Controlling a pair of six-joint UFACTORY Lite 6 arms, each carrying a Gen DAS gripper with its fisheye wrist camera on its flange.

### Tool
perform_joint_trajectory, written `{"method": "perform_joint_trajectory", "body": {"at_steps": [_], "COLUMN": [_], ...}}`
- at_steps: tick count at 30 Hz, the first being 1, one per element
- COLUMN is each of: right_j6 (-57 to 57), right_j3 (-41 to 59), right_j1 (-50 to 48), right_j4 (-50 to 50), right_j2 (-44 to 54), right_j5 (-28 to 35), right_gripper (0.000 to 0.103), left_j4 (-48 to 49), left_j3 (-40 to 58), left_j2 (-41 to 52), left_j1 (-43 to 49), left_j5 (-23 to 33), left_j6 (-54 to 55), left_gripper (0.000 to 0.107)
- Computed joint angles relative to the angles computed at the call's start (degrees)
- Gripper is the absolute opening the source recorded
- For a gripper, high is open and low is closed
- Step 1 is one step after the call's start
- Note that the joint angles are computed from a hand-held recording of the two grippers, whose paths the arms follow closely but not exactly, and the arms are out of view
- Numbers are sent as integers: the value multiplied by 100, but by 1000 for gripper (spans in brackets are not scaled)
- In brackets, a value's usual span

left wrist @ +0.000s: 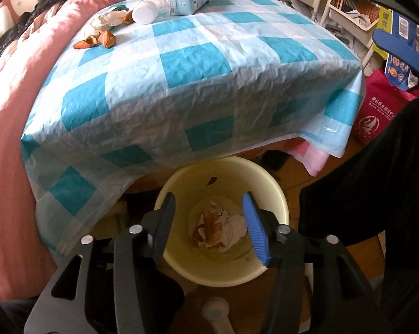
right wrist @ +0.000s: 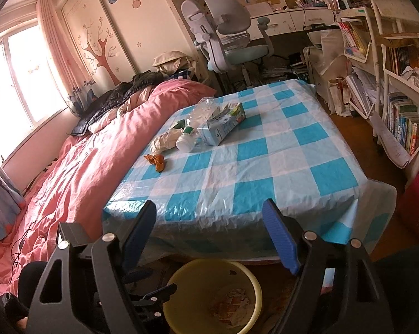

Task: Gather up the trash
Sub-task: 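Lower the fried snack into the yellow bucket and open the left gripper, then raise both open grippers away from the bucket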

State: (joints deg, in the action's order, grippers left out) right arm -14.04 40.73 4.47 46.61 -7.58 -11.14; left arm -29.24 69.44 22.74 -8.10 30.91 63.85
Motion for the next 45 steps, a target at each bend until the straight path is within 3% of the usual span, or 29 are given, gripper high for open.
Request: {"method": "perform_joint_trajectory", "body": {"at_steps": [11,23,45], "right_j6": [-95,-197,477], "right_j3": [-1,216,667], "right_j1": [42,108,-1], "right_j4": [126,274,-465], "right_j2": [33,379,882], "right_j5": [-19,104,286], "right_gripper": [76,78,78], "left_j4": [-172,-973,-1801], "left_j3": [40,104,706], "left_j2": [-40,-172,45], "left_j1": [40,198,473], "left_j5": [-85,-240,-280], "left_j6": [76,516,571], "left_gripper": [56,68,80]}}
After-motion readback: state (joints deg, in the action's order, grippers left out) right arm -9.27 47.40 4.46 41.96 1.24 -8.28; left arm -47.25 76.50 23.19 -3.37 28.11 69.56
